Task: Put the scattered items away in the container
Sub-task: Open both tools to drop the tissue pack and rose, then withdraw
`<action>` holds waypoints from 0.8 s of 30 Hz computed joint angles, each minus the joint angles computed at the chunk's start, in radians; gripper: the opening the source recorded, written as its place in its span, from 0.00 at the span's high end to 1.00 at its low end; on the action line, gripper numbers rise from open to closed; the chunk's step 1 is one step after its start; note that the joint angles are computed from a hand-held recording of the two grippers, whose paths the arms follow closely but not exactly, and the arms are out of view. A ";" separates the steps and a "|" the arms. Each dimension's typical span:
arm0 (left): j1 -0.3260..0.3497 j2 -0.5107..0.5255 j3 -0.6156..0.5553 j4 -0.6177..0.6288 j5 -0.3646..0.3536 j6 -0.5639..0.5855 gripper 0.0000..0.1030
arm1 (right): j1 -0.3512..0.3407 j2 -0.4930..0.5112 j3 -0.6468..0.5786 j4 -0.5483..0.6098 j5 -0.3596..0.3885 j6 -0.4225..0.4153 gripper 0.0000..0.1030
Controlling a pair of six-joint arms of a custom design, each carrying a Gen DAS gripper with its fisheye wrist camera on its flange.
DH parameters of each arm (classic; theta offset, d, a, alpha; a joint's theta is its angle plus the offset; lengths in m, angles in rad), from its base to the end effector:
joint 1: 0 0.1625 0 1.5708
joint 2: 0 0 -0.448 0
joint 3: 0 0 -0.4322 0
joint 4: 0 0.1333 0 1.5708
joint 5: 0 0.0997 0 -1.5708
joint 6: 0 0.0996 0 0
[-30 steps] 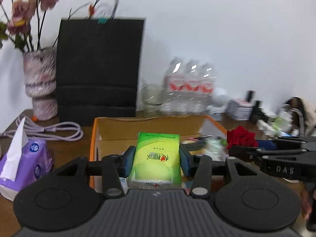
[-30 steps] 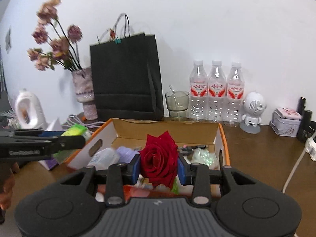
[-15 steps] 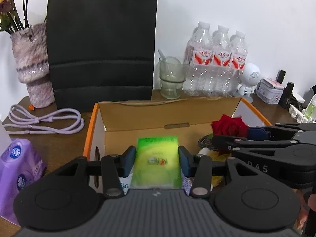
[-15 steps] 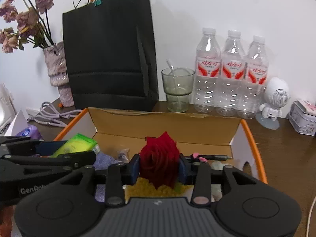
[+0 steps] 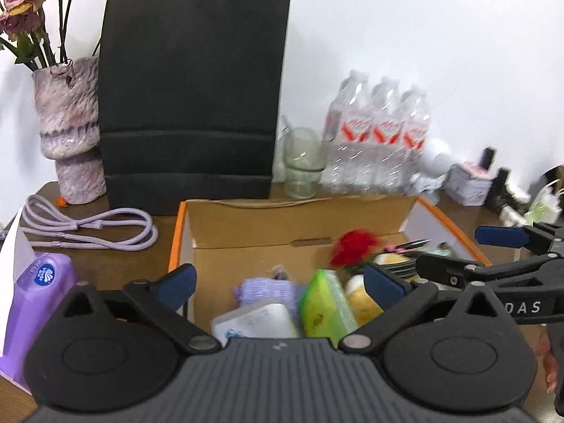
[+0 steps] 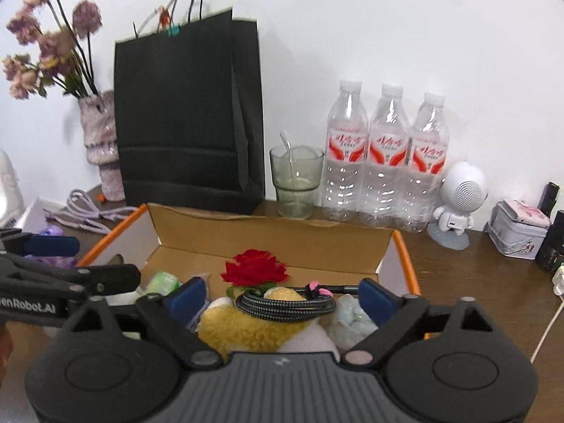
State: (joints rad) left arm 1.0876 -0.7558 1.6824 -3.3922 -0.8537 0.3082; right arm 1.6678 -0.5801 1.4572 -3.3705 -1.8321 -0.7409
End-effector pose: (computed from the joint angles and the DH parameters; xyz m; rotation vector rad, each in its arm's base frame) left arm -0.1523 -0.7180 0.1550 0.4970 2.2459 -1.1563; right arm 0.1834 -0.7738 0.0971 0.8390 -2.2721 1.0392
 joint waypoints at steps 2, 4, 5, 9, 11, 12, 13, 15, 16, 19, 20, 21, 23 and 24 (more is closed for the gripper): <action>-0.008 -0.025 0.033 -0.005 -0.023 -0.027 0.00 | -0.003 -0.032 0.044 -0.025 0.021 -0.001 0.00; -0.015 -0.050 0.072 -0.018 -0.046 -0.041 0.00 | -0.008 -0.072 0.095 -0.032 0.050 0.000 0.00; -0.021 -0.063 0.094 -0.028 -0.052 -0.046 0.00 | -0.009 -0.090 0.120 -0.037 0.060 0.001 0.00; -0.047 -0.110 0.189 -0.094 -0.059 -0.027 0.00 | -0.014 -0.153 0.228 -0.092 0.082 -0.026 0.00; -0.061 -0.135 0.245 -0.134 -0.060 -0.011 0.00 | -0.017 -0.183 0.285 -0.120 0.092 -0.042 0.00; -0.067 -0.146 0.273 -0.155 -0.060 -0.003 0.00 | -0.020 -0.199 0.315 -0.135 0.098 -0.050 0.00; -0.073 -0.159 0.302 -0.173 -0.057 0.004 0.00 | -0.023 -0.213 0.345 -0.148 0.105 -0.056 0.00; -0.084 -0.181 0.359 -0.203 -0.051 0.010 0.00 | -0.029 -0.238 0.400 -0.173 0.111 -0.064 0.00; -0.087 -0.192 0.386 -0.212 -0.050 0.011 0.00 | -0.033 -0.249 0.428 -0.186 0.114 -0.068 0.00; -0.094 -0.218 0.470 -0.238 -0.039 -0.008 0.00 | -0.044 -0.273 0.504 -0.221 0.112 -0.076 0.00; -0.096 -0.223 0.496 -0.245 -0.031 -0.017 0.00 | -0.047 -0.276 0.524 -0.229 0.109 -0.076 0.00; -0.100 -0.225 0.520 -0.258 -0.017 -0.027 0.00 | -0.052 -0.280 0.543 -0.235 0.106 -0.078 0.00; -0.110 -0.219 0.574 -0.321 0.018 -0.043 0.00 | -0.059 -0.282 0.580 -0.251 0.090 -0.081 0.00; -0.113 -0.216 0.598 -0.351 0.030 -0.049 0.00 | -0.060 -0.278 0.595 -0.264 0.073 -0.082 0.00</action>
State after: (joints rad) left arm 0.9746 -0.9722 2.2800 -3.7427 -0.8241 0.2591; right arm 1.6074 -0.8576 2.0520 -3.6347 -1.7593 -0.8228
